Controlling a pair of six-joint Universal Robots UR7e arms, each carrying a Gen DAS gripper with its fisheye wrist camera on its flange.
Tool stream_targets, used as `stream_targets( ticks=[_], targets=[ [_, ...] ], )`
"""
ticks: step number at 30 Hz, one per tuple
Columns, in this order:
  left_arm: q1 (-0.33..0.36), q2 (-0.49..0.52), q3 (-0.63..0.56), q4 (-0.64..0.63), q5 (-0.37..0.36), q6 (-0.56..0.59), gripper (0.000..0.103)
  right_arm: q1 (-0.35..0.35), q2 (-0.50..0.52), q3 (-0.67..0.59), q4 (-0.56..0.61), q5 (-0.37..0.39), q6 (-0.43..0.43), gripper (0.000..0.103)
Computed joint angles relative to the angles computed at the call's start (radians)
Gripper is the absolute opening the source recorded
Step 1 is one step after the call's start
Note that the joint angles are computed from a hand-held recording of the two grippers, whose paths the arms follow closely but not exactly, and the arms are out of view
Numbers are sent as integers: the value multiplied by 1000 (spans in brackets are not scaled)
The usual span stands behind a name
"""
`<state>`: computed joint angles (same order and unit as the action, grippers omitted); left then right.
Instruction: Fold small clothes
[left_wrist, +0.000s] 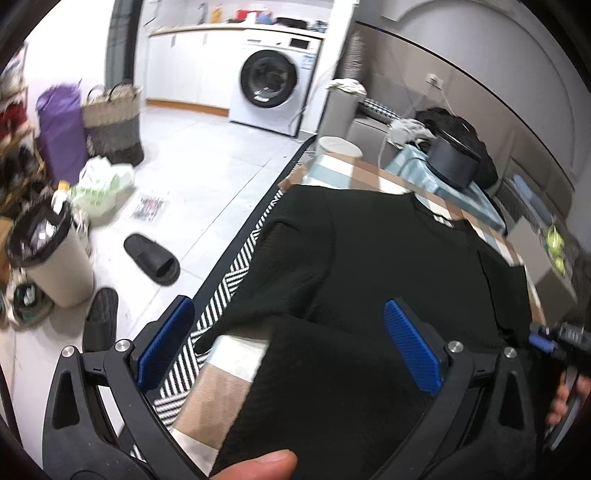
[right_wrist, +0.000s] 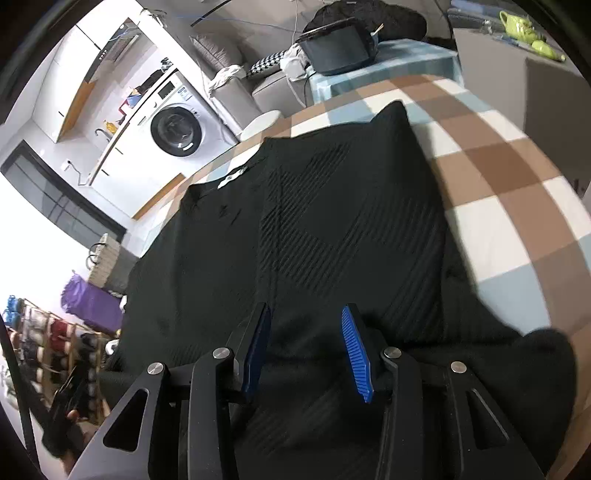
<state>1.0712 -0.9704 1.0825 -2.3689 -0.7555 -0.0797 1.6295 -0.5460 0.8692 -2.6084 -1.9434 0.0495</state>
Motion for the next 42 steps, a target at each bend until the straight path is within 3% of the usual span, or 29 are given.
stream_targets(
  ticks=[4,7,11,18,23,26,30,33,42],
  targets=[
    [42,-16,-46,101,-58,-143,100,12,-37,81,-103,-23,-30,55],
    [89,-26,-84,186,-153,-275,85,18,-60,123,-139,-24,-47,55],
    [142,-42,-89,206,-258,-379,78,19,-90,178,-171,-24,-48,56],
    [252,-54,-72,196,-529,-577,77,15,-99,203,-191,-5,-37,56],
    [297,-21,-87,192,-631,-631,77,21,-92,195,-199,-7,-45,56],
    [317,10,-117,200,-668,-651,77,22,-94,198,-204,-14,-43,56],
    [322,112,-262,246,-678,-691,77,21,-109,227,-245,-26,-32,56],
    [329,139,-306,280,-687,-704,77,18,-120,244,-261,-34,-19,58],
    [361,121,-248,254,-783,-763,77,16,-118,241,-256,-45,-18,58]
  ],
)
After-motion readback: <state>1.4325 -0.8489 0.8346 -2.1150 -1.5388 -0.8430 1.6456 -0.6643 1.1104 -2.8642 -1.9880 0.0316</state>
